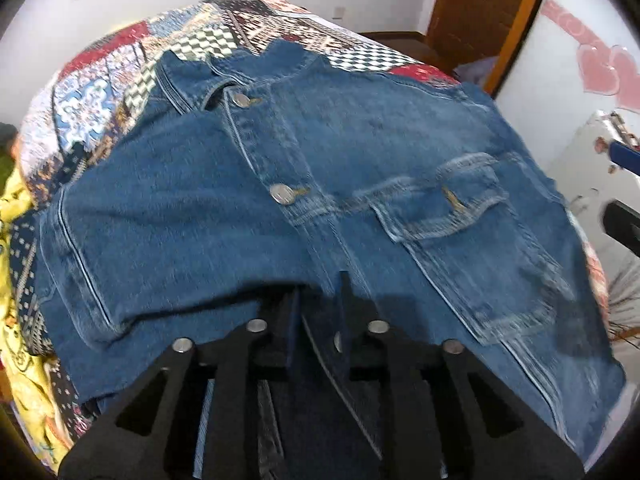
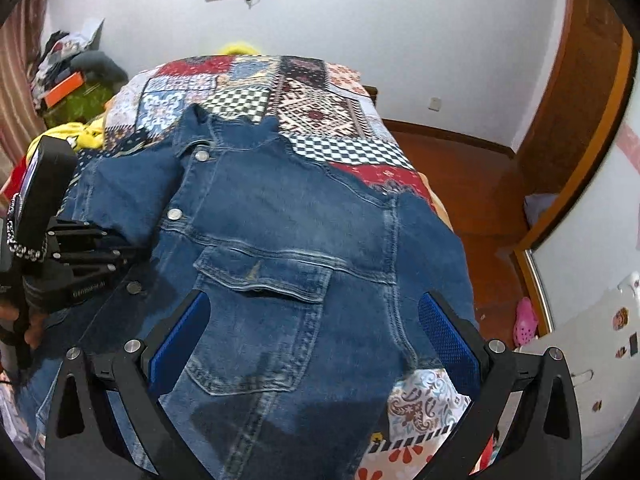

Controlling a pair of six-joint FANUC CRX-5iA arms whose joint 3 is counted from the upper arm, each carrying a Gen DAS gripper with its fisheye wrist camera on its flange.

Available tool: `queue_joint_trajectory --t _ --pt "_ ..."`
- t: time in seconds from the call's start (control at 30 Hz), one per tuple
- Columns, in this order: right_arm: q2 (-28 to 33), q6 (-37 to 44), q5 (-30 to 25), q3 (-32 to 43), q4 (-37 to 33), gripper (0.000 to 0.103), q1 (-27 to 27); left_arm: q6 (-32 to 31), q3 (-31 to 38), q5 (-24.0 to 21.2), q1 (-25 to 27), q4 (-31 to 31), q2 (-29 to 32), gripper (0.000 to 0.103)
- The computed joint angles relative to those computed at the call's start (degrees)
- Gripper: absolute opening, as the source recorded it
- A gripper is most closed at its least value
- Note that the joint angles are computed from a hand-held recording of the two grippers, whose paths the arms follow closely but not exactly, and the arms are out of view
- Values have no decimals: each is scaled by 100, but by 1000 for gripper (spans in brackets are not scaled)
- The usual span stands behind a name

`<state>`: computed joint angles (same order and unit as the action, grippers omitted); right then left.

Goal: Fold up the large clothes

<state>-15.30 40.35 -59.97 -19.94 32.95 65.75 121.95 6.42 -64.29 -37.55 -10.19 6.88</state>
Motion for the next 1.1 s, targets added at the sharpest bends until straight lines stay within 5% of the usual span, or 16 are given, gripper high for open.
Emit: queue_joint_trajectory --t 0.1,0.37,0.57,0.73,1.0,1.1 --pt "116 94 8 131 90 103 127 -73 -307 190 15 174 -344 43" --pt "570 491 273 597 225 103 475 795 -744 -330 -277 -1089 -1515 64" --pt "1168 1073 572 1079 134 103 683 1619 -1302 -989 -199 -1856 -2481 72" --pt "1862 1796 680 1710 -359 103 771 1863 -1845 -1274 197 -1896 -3104 73" --pt "2974 2746 258 2792 -979 100 767 1797 -2737 -1055 929 -1408 -3847 73" --pt "3276 3101 -81 3100 -1074 91 766 1660 -2996 -888 1231 -1159 -3998 73"
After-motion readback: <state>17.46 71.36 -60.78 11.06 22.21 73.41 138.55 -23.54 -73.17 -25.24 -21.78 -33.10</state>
